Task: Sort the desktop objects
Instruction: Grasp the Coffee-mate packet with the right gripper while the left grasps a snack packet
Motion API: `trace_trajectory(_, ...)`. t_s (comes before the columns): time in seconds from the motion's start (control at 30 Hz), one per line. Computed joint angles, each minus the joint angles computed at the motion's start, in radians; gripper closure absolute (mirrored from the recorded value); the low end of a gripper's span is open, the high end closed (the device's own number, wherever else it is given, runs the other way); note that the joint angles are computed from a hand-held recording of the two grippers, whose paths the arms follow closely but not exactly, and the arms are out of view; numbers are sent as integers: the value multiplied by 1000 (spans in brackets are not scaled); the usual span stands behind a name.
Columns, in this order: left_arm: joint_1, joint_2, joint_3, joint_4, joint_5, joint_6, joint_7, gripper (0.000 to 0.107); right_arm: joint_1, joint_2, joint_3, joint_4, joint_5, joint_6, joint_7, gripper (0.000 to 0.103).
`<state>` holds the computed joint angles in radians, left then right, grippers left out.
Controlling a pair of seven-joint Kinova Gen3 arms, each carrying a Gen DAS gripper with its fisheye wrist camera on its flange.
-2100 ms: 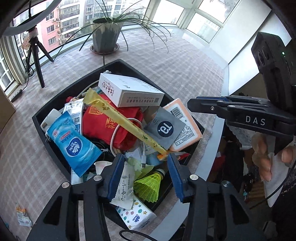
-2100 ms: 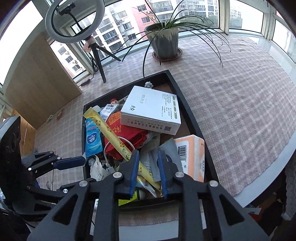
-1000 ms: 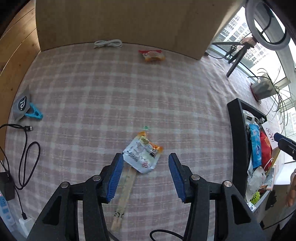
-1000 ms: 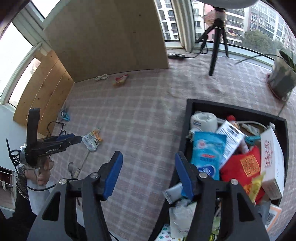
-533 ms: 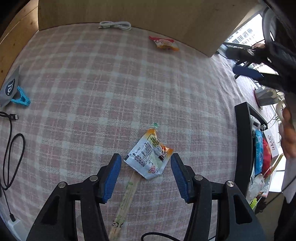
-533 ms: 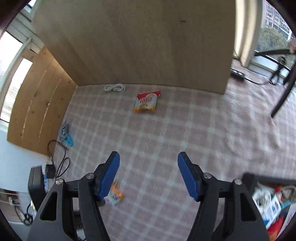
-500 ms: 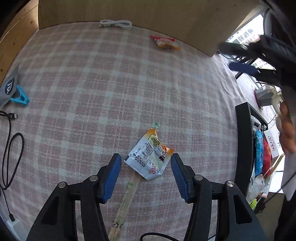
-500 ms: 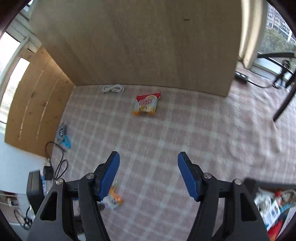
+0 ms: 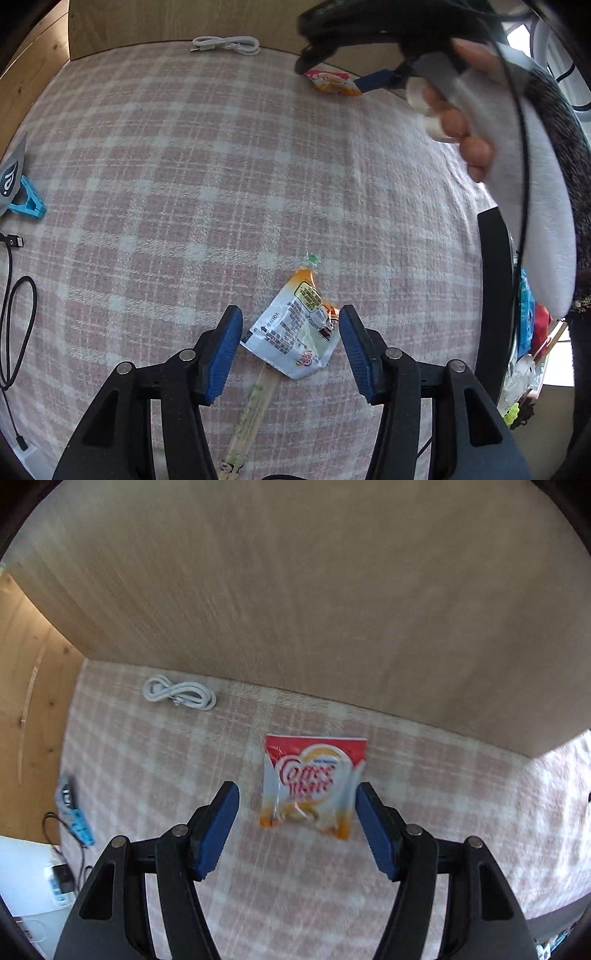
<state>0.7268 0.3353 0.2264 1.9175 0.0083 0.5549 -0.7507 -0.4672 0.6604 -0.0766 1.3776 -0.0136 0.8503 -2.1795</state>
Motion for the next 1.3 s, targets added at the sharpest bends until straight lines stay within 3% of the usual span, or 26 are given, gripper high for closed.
trace_trajectory(0.2,10,8,-8,2,-10,-12,15,80,-84,46,44,-74,97,68,-37,39)
trace_trajectory(0.27,4,5,-6,12,-1,-26,17,83,-105,46,58,-77,124,83,-49,53)
trace_trajectory(0.3,1,0,-4,19,2,-35,17,85,-104,41,49,-68,131,74,-50,54)
trace_trajectory(0.37,2,-10,-7,32,3,-49,23,88,-80,21,25,-32,112,43,-33,66)
trace_trajectory(0.5,-19,-29,14,55,32,-80,3,94,-49,-19,3,44,76,1,-11,69)
trace_trajectory(0.63,-31,-52,22,73,68,-97,-6,98,-34,-86,0,180,46,-110,-38,74)
trace_trajectory(0.73,-34,-88,22,88,60,-82,-10,100,-31,-140,4,264,36,-172,-64,84)
trace_trajectory(0.77,-24,-89,19,83,50,-78,2,101,-28,-159,2,288,35,-187,-67,93)
trace_trajectory(0.8,-18,-92,15,78,39,-68,12,101,-17,-173,-8,305,28,-193,-57,96)
trace_trajectory(1.13,10,-133,23,64,-16,-29,99,106,-5,-313,-11,449,31,-271,-100,96)
trace_trajectory(1.3,39,-152,31,44,-71,-4,147,106,-10,-389,-26,496,49,-258,-105,96)
